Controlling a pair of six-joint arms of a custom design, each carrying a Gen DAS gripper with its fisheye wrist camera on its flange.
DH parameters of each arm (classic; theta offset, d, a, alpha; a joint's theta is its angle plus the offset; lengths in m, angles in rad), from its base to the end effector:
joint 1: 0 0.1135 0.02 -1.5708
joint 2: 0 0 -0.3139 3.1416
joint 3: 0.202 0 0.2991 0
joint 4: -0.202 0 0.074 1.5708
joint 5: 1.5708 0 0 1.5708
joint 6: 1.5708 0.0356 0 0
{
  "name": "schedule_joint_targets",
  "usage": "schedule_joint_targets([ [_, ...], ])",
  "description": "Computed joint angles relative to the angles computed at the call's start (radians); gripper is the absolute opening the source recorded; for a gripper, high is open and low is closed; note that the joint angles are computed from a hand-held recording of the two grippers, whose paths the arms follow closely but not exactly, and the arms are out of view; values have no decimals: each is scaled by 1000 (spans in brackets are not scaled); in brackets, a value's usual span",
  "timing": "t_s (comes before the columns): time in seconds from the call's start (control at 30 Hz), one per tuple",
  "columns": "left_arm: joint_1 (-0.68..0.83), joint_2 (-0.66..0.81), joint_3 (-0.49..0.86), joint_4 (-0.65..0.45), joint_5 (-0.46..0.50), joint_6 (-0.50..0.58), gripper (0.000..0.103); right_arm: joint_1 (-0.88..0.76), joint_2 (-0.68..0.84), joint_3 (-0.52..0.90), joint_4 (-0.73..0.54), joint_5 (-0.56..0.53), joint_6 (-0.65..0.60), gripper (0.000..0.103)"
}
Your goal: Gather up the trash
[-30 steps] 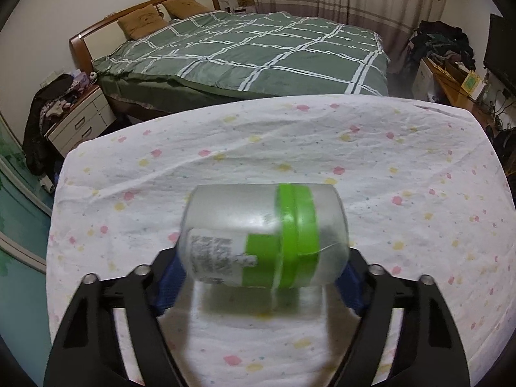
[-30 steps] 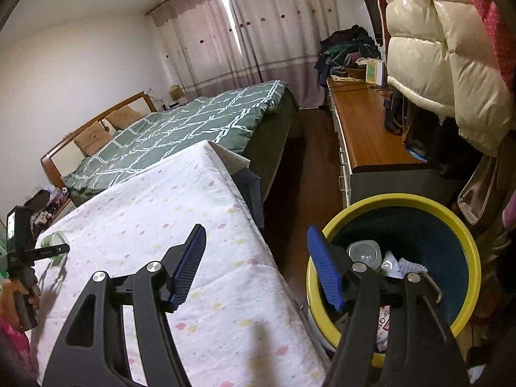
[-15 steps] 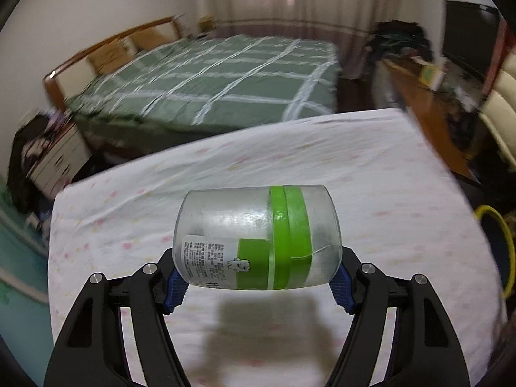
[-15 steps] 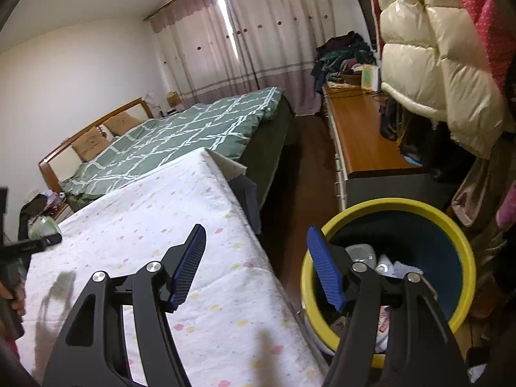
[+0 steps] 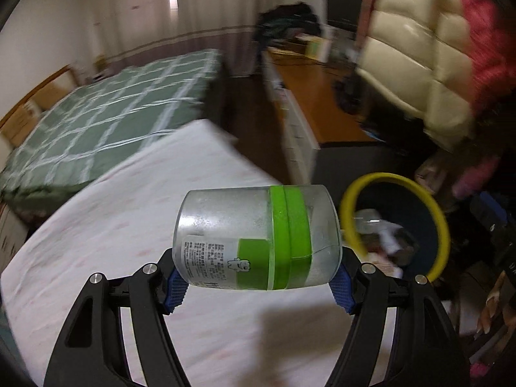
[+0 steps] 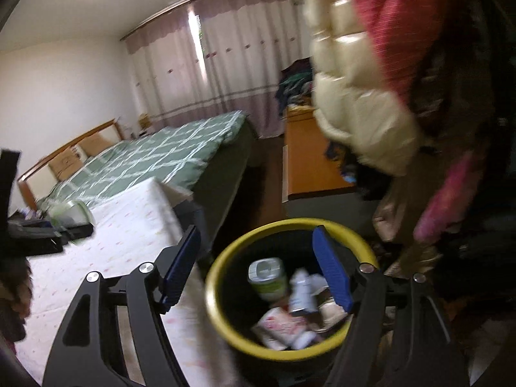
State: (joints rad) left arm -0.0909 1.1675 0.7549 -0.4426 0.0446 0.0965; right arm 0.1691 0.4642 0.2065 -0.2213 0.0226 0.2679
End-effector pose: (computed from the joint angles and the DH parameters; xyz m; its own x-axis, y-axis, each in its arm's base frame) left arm 0.2600 -0.0253 0.2570 -0.7365 0.1638 -0.6563 0.1917 0.9810 0.0297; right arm 0.1334 0.0220 0.1869 -0.4774 0.1870 -0.8586 -0.0229 0.9741 0.2249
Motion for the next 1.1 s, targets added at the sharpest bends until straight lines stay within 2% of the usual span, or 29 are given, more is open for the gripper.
schedule_joint_targets([
  [0.2, -327, 210, 101, 71, -110, -145, 70, -576, -109, 39, -154, -421, -257, 70],
  [0.37, -432, 400, 202, 94, -116, -202, 70, -963, -32, 51, -195, -706, -436, 71],
  [0.53, -502, 537, 271, 96, -128, -253, 70, -1128, 94, 66, -169, -822, -513, 71],
  [0.67, -537, 597, 299, 107, -128, -279, 71, -1177, 127, 72, -156, -867, -528, 71],
  [0.7, -546, 616, 312, 113, -135, -287, 76, -1182, 124, 73, -159, -873, -531, 71],
  [0.77, -556, 611, 304, 133, -160, -303, 91, -1196, 106, 77, -188, -887, -548, 71],
  [0.87, -550, 541, 257, 139, -166, -321, 91, -1226, 63, 88, -258, -922, -582, 71],
  [0.97, -545, 398, 168, 133, -207, -337, 92, -1246, 41, 102, -311, -951, -614, 71],
  [1.1, -547, 77, 2, 73, -329, -358, 98, -1217, -12, 112, -373, -956, -622, 72],
])
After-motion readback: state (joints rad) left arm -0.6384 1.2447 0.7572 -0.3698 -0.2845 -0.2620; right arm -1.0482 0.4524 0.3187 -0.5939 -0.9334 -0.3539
